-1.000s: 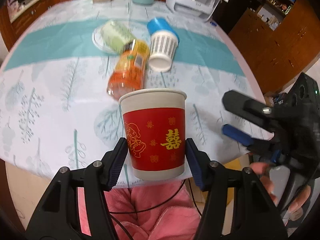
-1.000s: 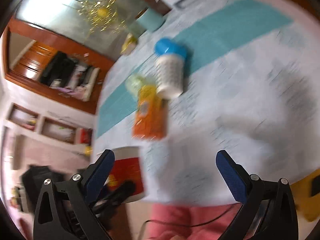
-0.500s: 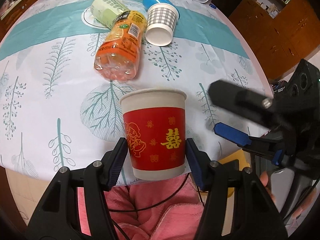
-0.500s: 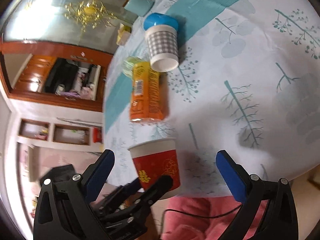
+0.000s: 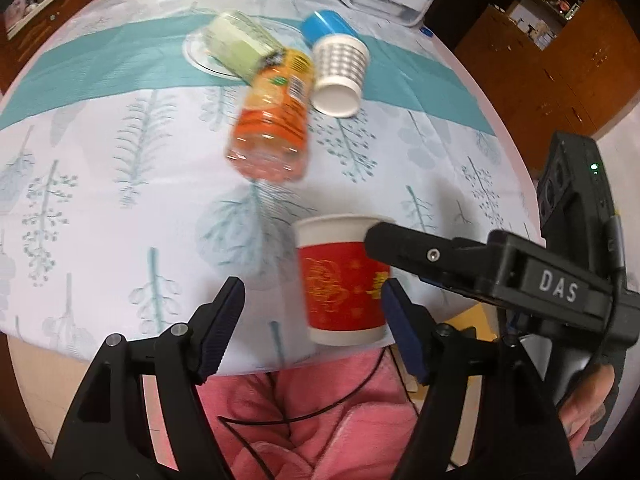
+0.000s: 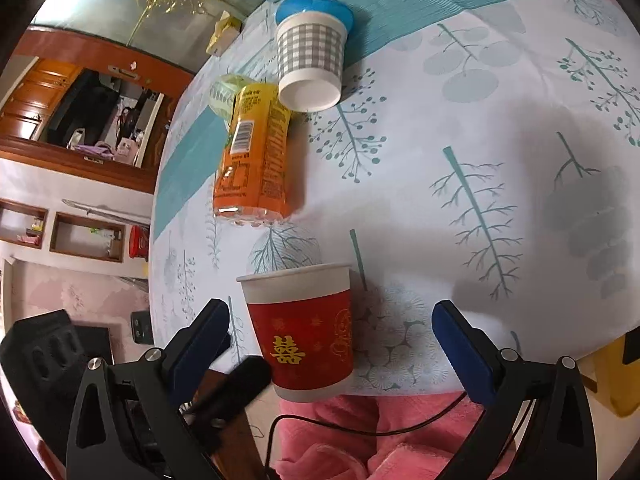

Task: Flip cup upright
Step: 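Grasp the red cup with the right gripper while the left gripper releases it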

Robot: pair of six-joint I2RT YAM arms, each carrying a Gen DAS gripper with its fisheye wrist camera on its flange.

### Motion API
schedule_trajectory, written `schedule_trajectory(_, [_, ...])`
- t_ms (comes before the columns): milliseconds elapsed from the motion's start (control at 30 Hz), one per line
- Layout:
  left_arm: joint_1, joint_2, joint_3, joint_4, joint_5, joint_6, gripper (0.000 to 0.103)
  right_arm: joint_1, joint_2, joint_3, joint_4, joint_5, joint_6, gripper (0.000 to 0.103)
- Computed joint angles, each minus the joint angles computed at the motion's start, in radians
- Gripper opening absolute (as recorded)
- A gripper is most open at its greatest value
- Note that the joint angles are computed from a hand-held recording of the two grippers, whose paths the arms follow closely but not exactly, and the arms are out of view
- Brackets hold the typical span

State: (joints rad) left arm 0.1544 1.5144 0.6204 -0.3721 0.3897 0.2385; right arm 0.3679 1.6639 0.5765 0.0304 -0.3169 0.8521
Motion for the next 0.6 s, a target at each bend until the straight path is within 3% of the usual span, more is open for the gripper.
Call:
schedule_trajectory(267, [0.186, 0.015, 0.039, 0.004, 0.011, 0.068, 0.068, 0.057, 0.102, 0.123, -0.091, 0.077, -0.010, 0.103])
schedule_trajectory(467, [0.281, 0.116, 0.100, 0.029, -0.003, 0.078, 0.068, 0.101, 0.159, 0.201, -0.126, 0.124, -0.017, 0.102])
schedule_trajectory(600, [0.312, 0.178, 0.146, 0.029, 0.002, 0.065, 0.068, 0.112, 0.189, 0.246, -0.140, 0.125, -0.034, 0.090])
